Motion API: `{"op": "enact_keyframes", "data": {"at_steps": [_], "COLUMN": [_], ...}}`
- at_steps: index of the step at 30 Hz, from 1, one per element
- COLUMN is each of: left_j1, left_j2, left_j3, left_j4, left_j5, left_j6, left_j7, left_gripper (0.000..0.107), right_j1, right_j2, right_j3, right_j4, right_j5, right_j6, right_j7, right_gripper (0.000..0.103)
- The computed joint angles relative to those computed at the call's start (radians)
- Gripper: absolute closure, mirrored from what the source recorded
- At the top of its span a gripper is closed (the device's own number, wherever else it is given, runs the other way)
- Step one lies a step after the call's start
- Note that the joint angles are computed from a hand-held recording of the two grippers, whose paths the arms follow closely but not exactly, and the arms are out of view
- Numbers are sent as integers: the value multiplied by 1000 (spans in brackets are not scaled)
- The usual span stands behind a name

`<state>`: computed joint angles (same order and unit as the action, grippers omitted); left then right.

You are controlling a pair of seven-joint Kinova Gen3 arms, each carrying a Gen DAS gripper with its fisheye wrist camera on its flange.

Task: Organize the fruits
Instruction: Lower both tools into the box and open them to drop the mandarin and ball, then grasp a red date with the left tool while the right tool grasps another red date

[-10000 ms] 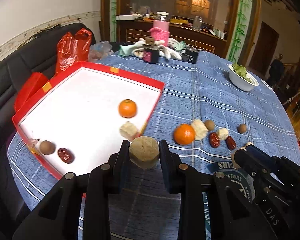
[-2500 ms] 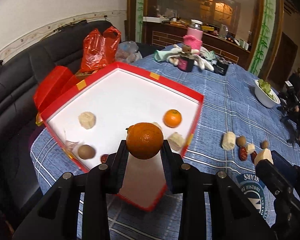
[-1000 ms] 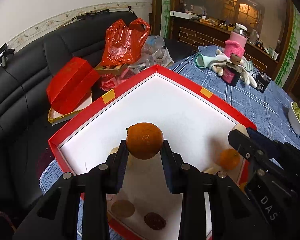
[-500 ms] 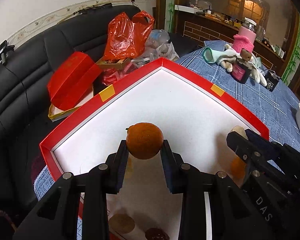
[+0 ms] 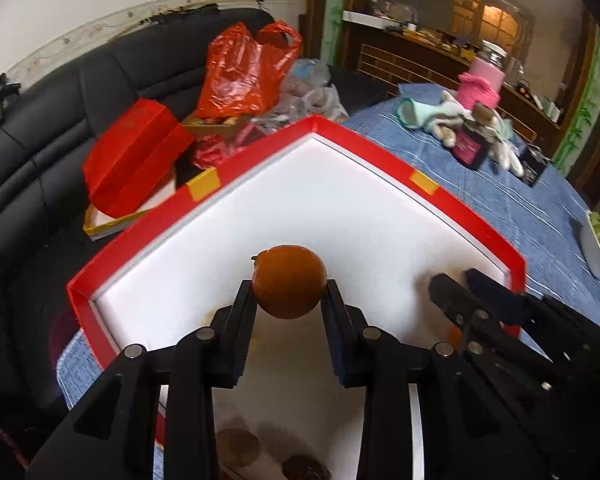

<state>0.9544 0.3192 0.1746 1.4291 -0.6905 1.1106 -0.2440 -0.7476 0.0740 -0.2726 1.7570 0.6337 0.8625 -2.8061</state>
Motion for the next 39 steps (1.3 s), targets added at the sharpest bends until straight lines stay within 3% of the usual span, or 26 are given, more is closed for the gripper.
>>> {"op": "enact_keyframes", "data": {"at_steps": [2,4,6,8,9,16,19,21,23,26,29,35,39], "left_j1": [0,11,37,63,80,151,182,207,229,265,285,310,326], "left_j2": [-3,6,2,-9,-18,-55,-53,-35,-13,23,43,70,86], "left_j3": [7,8,1,0,2,64,95,109,116,104,84,55,39], "left_j4": [-2,-20,-20,-7,2,44,53,40,26,-10,-35,-82,-103], "left_j5": [7,6,-19,-60,-86,-196,-226,-233,-228,-209,-176,-127,-117], "left_j6": [-4,27,50,62,70,75,31,13,-11,-6,-8,-7,-15], "left_j7": [-17,-27,-1,40,62,156,164,148,112,57,21,-27,-49], "left_gripper": [76,73,50,39,36,34,34,34,34,34,34,34,34], "right_j1": [0,-1,1,0,4,46,75,86,95,110,110,147,188], "right_j2": [-9,-25,-44,-83,-104,-330,-459,-522,-575,-625,-676,-651,-602], "right_j3": [-1,-6,-15,-35,-48,-229,-325,-339,-346,-331,-271,-216,-185], "right_j4": [5,12,22,47,62,200,268,299,329,362,400,415,415], "right_j5": [-3,2,10,31,42,101,46,-20,-88,-170,-229,-250,-264], "right_j6": [3,11,19,35,42,192,291,324,358,385,354,273,220], "right_j7": [-8,-26,-42,-82,-107,-324,-400,-402,-389,-356,-310,-192,-122], "right_gripper": [76,68,64,63,57,43,37,37,38,54,55,60,75]}}
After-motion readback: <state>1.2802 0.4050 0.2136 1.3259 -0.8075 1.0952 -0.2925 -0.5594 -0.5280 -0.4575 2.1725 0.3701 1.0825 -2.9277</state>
